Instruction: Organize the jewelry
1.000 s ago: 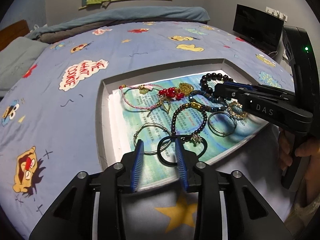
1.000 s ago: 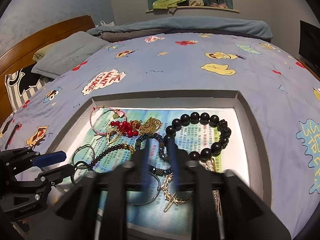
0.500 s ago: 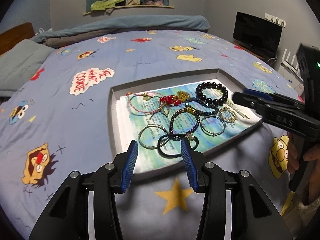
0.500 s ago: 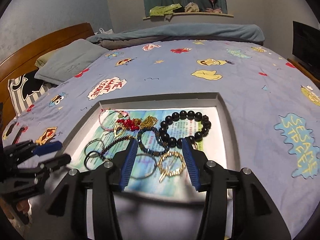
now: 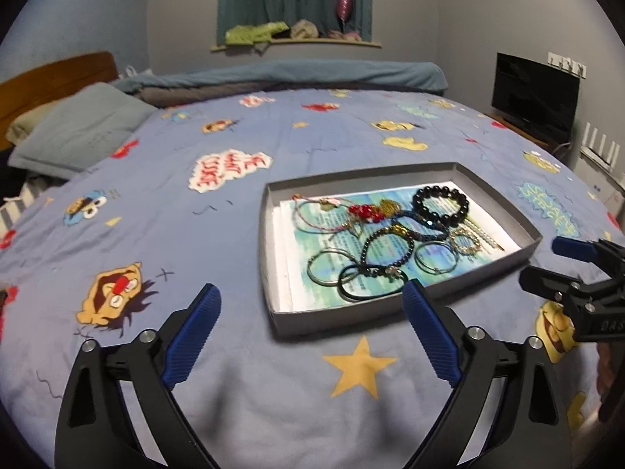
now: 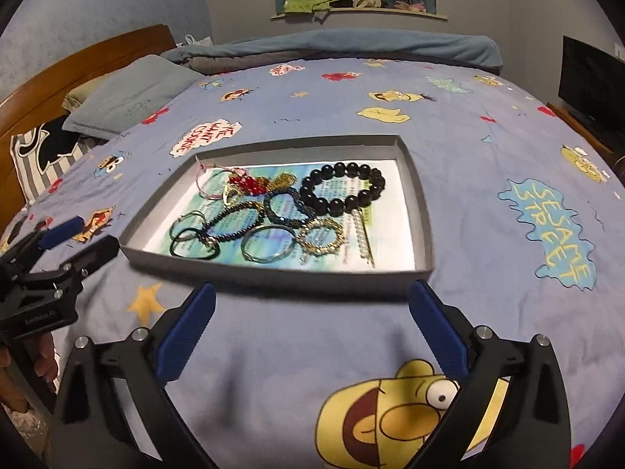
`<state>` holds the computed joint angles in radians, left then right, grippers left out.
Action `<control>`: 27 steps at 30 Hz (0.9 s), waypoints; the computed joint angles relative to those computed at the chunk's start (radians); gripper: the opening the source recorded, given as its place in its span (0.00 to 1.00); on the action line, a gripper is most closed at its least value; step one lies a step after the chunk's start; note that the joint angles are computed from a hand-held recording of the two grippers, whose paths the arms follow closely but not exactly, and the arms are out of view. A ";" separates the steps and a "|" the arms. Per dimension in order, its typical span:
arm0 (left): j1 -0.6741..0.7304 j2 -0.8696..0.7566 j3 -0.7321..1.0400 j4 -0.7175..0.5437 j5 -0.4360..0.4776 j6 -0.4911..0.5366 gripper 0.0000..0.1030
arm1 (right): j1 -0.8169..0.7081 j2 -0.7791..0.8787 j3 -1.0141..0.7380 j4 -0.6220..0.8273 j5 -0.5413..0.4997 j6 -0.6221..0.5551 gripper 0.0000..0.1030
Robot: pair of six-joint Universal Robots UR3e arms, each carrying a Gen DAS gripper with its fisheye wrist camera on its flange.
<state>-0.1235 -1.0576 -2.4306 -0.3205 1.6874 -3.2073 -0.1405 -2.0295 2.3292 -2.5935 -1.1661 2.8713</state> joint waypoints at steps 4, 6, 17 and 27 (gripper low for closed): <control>0.010 -0.013 -0.023 0.030 -0.014 -0.025 0.92 | -0.030 -0.032 0.080 -0.090 -0.002 0.004 0.95; -0.004 -0.029 -0.037 0.070 0.013 -0.040 0.92 | -0.049 -0.033 0.100 -0.111 0.008 0.005 0.95; -0.051 -0.117 -0.084 0.225 0.082 -0.042 0.92 | -0.054 -0.029 0.177 -0.248 -0.013 -0.005 0.95; -0.078 -0.146 -0.090 0.262 0.104 -0.036 0.92 | -0.050 -0.001 0.194 -0.305 -0.019 -0.001 0.95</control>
<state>-0.2014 -1.2039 -2.5211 -0.0590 1.7915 -3.2434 -0.1908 -2.0310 2.5233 -2.8983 -1.1848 2.8708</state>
